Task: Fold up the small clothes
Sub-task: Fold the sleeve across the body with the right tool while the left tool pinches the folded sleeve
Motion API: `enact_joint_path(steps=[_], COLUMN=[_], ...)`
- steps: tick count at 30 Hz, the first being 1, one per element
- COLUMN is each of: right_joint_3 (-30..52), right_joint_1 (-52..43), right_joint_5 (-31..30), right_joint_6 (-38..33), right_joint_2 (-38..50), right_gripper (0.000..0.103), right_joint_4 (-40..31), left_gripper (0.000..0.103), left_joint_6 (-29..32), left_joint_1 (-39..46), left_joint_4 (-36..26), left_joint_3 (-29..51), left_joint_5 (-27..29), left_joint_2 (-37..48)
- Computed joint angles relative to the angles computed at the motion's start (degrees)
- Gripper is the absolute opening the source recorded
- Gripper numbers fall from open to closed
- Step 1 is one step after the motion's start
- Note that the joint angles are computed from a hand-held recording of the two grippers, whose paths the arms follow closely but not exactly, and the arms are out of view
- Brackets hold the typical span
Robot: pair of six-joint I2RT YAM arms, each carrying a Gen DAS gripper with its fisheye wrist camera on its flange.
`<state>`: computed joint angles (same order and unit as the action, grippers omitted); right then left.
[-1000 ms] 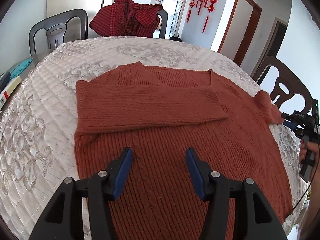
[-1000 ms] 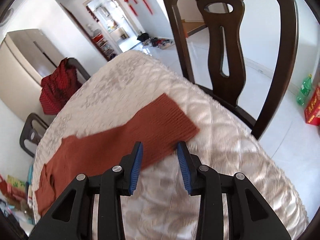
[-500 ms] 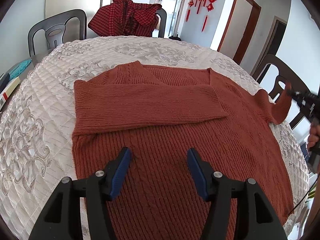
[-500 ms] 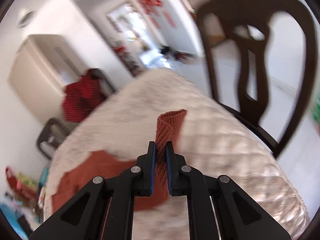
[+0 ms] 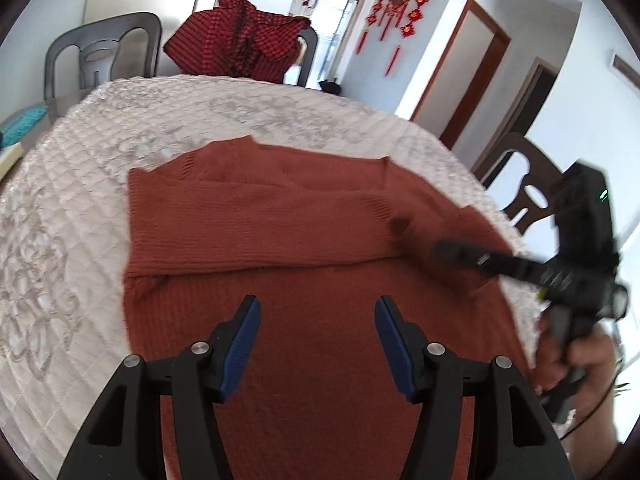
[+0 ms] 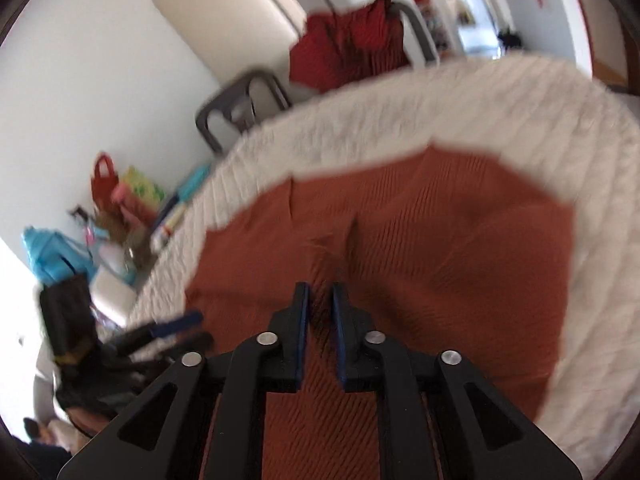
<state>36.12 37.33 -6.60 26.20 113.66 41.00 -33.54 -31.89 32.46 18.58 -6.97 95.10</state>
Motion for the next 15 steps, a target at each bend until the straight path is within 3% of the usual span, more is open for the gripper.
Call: enact_joint_path(steps=[5,11,15], right_joint_3=[-9.01,-15.70,-18.22], right_joint_1=[0.54,-0.77,-2.74], right_joint_5=[0.33,3.16,2.71], right_joint_6=[-0.26,0.94,2.37], right_joint_2=[-3.44,-5.04,-3.14], right_gripper=[0.032,0.032,0.032], right_joint_4=[9.24,14.42,18.16], left_gripper=[0.062,0.061,0.036], left_joint_6=[0.70,-0.76,-1.45], left_joint_1=[1.19,1.98,1.24], left_joint_4=[1.41,0.57,-1.41], left_joint_3=[3.04,11.23,15.96], left_joint_5=[7.03,14.51,15.96], left_joint_2=[1.52,10.46,15.21])
